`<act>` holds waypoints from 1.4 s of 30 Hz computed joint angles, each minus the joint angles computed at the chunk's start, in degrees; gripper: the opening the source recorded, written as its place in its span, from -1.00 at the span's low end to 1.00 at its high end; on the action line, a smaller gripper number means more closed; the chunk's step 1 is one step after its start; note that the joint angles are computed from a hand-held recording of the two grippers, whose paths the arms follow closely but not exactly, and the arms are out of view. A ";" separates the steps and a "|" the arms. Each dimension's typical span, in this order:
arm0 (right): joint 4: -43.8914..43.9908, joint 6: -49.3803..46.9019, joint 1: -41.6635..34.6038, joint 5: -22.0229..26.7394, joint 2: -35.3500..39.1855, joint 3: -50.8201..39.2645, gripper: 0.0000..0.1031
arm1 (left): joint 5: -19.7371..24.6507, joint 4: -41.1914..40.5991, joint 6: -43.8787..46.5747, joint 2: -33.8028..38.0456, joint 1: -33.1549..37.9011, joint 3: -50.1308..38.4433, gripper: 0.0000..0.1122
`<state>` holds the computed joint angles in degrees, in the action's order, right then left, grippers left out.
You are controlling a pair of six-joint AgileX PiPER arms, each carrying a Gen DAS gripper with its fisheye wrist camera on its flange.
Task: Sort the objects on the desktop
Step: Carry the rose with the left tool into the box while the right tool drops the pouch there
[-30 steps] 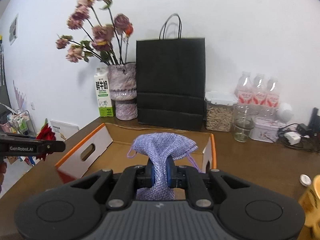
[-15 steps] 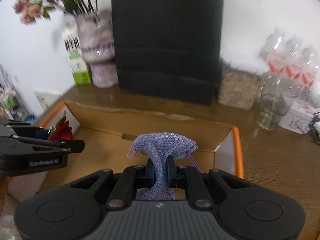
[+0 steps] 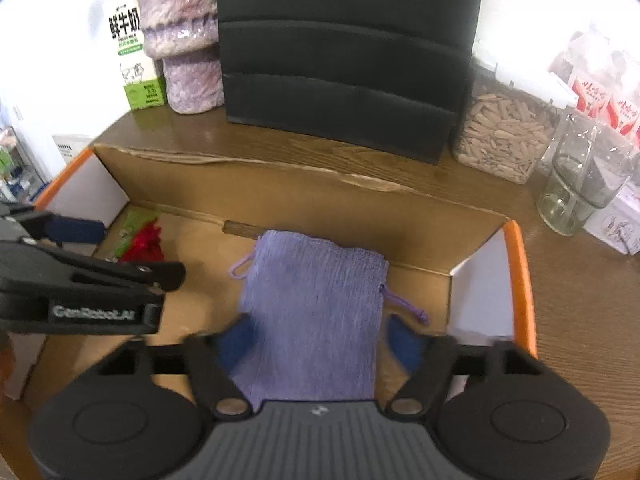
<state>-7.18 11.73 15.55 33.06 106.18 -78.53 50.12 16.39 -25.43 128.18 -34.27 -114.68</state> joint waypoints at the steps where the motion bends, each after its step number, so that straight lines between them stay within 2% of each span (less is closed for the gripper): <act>1: -0.73 0.40 0.09 0.20 -0.22 0.11 0.76 | 0.34 1.90 -1.29 -0.09 -0.47 0.11 0.83; 4: -2.02 2.46 0.30 0.34 -1.16 0.61 0.86 | -1.51 4.18 -2.58 -1.41 -0.92 2.28 0.84; 16: -1.05 1.29 0.37 -1.72 -7.97 5.31 0.96 | -4.29 3.90 -2.99 -7.55 -1.44 8.50 0.84; 22: -3.36 2.66 1.94 -3.25 -15.64 10.83 0.97 | -9.55 7.77 -5.77 -16.30 -3.06 18.95 0.84; 28: -5.45 4.24 4.28 -4.75 -25.79 18.37 1.00 | -15.49 13.95 -12.31 -27.71 -4.95 32.49 0.84; 34: -12.80 12.51 9.85 -3.93 -36.25 26.00 1.00 | -17.88 22.49 -22.32 -38.25 -7.63 45.05 0.84; 38: -14.10 17.02 14.10 -2.43 -43.20 31.56 1.00 | -18.24 27.32 -30.97 -45.09 -10.26 53.60 0.84; 42: -25.23 31.73 23.49 2.39 -49.62 36.99 1.00 | -15.90 32.43 -39.10 -50.49 -14.80 61.06 0.84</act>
